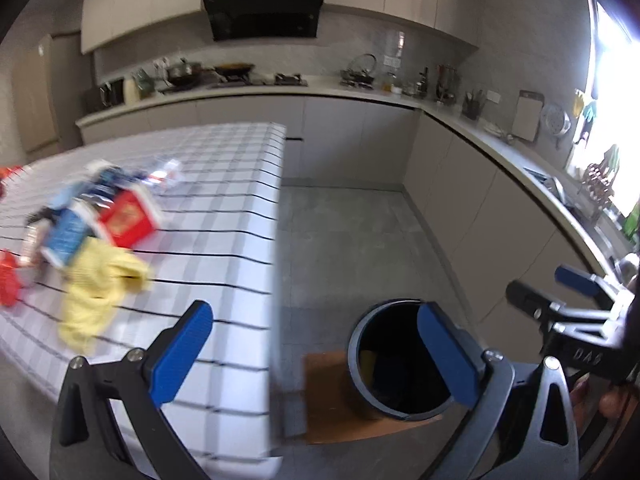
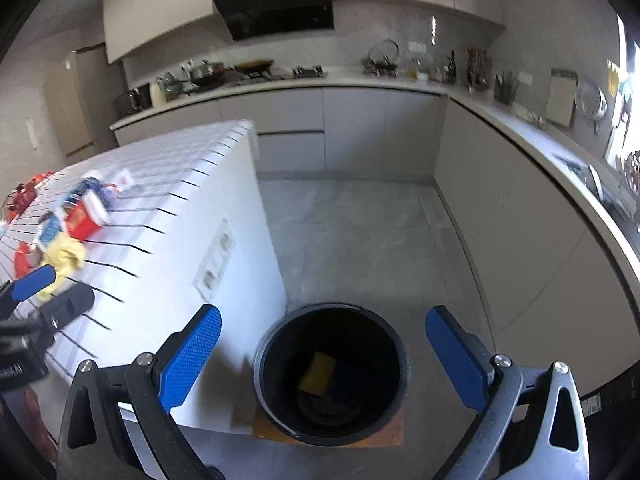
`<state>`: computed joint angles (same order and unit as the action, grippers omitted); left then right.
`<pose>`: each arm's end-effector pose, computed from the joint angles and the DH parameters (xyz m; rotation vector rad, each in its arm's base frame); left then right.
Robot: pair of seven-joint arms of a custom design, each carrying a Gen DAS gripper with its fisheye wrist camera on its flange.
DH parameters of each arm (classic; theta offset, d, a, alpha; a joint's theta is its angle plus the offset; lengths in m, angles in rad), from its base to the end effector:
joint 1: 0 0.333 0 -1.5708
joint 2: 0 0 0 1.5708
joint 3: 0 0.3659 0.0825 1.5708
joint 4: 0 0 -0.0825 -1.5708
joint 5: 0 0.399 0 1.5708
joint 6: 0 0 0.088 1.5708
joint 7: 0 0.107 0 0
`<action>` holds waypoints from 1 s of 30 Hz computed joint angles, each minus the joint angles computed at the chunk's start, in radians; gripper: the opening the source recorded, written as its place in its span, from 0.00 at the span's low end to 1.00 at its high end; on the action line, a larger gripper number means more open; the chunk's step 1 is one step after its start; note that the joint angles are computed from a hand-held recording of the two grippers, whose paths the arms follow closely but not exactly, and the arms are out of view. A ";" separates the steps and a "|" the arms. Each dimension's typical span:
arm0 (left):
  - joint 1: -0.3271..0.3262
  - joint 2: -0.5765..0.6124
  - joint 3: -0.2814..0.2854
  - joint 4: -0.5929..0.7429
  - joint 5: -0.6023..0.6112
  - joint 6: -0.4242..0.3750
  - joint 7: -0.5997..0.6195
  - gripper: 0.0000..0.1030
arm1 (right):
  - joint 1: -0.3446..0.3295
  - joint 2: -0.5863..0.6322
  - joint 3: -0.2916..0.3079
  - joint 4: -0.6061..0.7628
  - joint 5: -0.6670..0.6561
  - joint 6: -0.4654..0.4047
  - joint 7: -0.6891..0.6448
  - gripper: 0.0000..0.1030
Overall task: Collect trash
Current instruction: 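Move both tools back toward the items on the island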
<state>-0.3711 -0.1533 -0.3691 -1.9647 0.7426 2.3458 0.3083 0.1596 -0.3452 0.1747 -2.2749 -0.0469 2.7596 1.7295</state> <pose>0.4155 -0.3861 0.6431 -1.8209 1.6184 -0.8124 0.4641 0.1766 0.6320 -1.8833 1.4977 -0.6426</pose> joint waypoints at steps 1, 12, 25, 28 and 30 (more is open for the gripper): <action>0.001 -0.028 0.003 -0.022 0.001 -0.009 -0.001 1.00 | 0.007 -0.006 0.007 0.000 0.002 0.004 0.003 1.00; 0.088 -0.290 0.017 -0.220 -0.030 -0.065 -0.021 1.00 | 0.094 0.010 0.088 0.062 -0.006 0.036 0.035 1.00; 0.185 -0.599 0.081 -0.459 -0.154 -0.022 0.037 1.00 | 0.197 0.114 0.174 0.183 -0.111 0.057 0.138 1.00; 0.208 -0.646 0.082 -0.491 -0.164 -0.034 0.061 1.00 | 0.222 0.147 0.185 0.215 -0.153 0.054 0.182 1.00; 0.226 -0.672 0.087 -0.510 -0.167 -0.042 0.078 1.00 | 0.236 0.173 0.197 0.239 -0.200 0.051 0.228 1.00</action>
<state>-0.1448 -0.8256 -0.2820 -2.4748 0.5755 2.3037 0.3858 0.3952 -0.1719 0.3715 -2.0354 -0.2468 2.8105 1.9574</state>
